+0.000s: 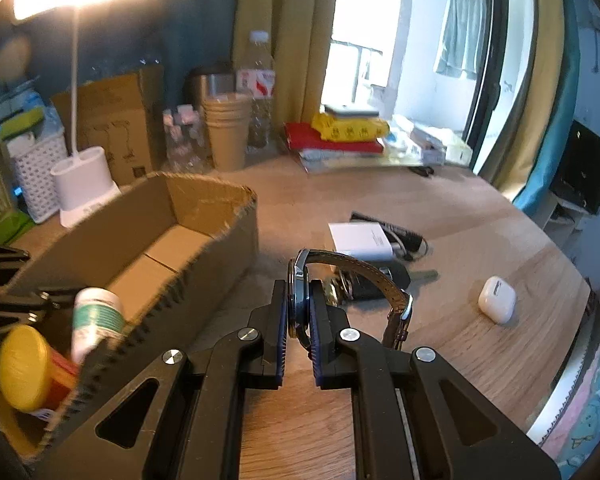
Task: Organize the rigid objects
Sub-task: 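Lift the wristwatch with the right tool toward the box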
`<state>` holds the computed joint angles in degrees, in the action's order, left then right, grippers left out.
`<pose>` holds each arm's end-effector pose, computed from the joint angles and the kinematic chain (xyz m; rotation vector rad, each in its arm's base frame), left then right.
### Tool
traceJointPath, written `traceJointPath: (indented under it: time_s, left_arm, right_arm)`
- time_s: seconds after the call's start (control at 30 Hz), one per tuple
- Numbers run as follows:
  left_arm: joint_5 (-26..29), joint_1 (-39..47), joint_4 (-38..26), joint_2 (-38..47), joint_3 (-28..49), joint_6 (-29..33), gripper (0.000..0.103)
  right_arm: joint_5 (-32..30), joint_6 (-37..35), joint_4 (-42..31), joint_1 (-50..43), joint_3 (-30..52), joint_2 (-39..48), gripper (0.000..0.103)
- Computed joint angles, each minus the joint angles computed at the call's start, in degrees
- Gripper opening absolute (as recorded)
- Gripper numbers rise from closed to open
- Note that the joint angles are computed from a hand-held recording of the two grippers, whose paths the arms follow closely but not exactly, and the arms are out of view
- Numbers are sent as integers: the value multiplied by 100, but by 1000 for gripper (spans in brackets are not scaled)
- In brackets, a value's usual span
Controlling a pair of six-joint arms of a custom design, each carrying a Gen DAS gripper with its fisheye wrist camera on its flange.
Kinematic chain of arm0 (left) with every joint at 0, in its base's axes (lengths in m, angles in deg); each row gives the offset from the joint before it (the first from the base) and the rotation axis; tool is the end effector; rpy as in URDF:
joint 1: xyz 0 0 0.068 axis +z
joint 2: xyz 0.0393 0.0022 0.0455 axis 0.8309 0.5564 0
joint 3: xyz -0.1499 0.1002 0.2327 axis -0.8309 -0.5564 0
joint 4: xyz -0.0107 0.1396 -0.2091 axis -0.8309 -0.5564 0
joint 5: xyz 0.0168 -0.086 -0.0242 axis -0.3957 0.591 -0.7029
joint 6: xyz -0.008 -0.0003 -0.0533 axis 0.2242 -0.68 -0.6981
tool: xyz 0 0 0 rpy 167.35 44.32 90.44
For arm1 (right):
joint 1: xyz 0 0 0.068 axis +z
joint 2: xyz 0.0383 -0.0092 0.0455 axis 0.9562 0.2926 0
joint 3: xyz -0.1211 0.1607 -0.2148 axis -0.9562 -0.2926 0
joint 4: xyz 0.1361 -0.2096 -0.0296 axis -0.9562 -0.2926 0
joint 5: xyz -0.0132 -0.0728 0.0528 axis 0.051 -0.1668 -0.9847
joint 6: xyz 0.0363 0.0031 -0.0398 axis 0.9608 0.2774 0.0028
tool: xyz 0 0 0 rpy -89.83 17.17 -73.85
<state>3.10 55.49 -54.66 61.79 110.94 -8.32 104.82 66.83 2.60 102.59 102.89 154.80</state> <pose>0.2931 -0.0123 0.0572 0.4447 2.3897 -0.1896 0.2729 0.1439 0.1125 -0.3493 2.1983 0.0108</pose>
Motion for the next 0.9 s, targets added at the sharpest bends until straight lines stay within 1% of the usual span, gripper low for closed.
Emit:
traceJointPath:
  time_s: [0.2, 0.4, 0.7, 0.9]
  left_arm:
    - [0, 0, 0, 0, 0, 0, 13]
    - [0, 0, 0, 0, 0, 0, 13]
    - [-5, -9, 8, 3, -3, -6, 13]
    - [0, -1, 2, 2, 0, 0, 13]
  right_arm:
    - [159, 7, -148, 314, -19, -370, 11]
    - [244, 20, -242, 542, 16, -541, 11]
    - [298, 12, -358, 836, 231, -525, 11]
    - [224, 14, -427, 941, 383, -408, 11]
